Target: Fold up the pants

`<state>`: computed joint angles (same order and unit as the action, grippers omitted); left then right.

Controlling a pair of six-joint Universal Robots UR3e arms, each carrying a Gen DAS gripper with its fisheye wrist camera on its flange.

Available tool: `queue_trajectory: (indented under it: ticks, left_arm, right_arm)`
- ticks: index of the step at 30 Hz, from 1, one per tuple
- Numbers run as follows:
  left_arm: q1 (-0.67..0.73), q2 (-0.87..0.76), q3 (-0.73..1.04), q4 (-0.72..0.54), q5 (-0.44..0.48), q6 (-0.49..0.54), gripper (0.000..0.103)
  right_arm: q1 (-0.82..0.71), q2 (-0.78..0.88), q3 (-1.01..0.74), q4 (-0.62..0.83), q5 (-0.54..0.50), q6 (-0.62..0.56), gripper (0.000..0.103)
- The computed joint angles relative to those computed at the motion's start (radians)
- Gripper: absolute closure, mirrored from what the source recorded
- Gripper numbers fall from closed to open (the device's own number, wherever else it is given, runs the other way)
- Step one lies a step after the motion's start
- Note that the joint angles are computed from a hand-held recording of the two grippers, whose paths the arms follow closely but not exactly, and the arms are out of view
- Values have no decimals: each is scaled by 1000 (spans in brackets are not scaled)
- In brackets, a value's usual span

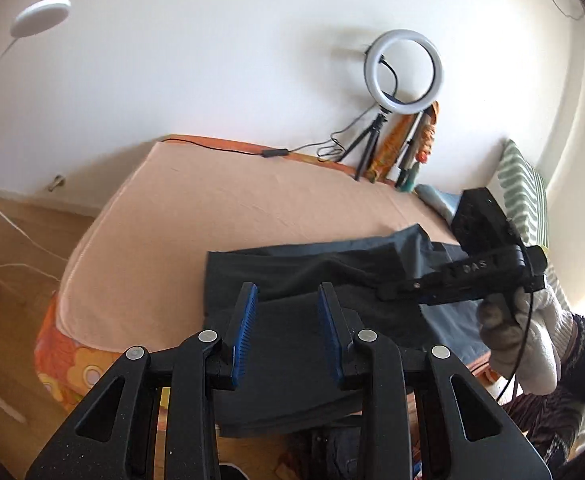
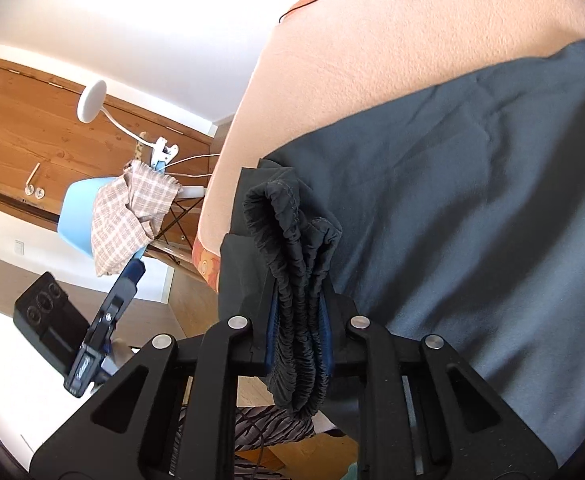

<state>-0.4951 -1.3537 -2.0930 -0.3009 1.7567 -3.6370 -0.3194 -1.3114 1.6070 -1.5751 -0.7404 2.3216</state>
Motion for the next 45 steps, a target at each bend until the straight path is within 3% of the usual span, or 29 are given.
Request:
queue_trajectory:
  ticks: [7, 13, 24, 37, 45]
  left_arm:
    - [20, -71, -13, 31, -75, -51, 74]
    - [-45, -214, 131, -6, -106, -27, 74]
    - [-151, -525, 510, -150, -175, 31, 74]
    - [-219, -766, 893, -328, -210, 76, 74]
    - [-229, -798, 951, -326, -201, 64, 74]
  right_arm:
    - [-125, -37, -133, 225, -27, -170, 85]
    - [-288, 2, -251, 338, -84, -259, 85]
    - [-462, 150, -409, 390, -110, -283, 85]
    - [-595, 260, -612, 397, -169, -268, 85]
    - [-680, 436, -954, 452, -208, -237, 84]
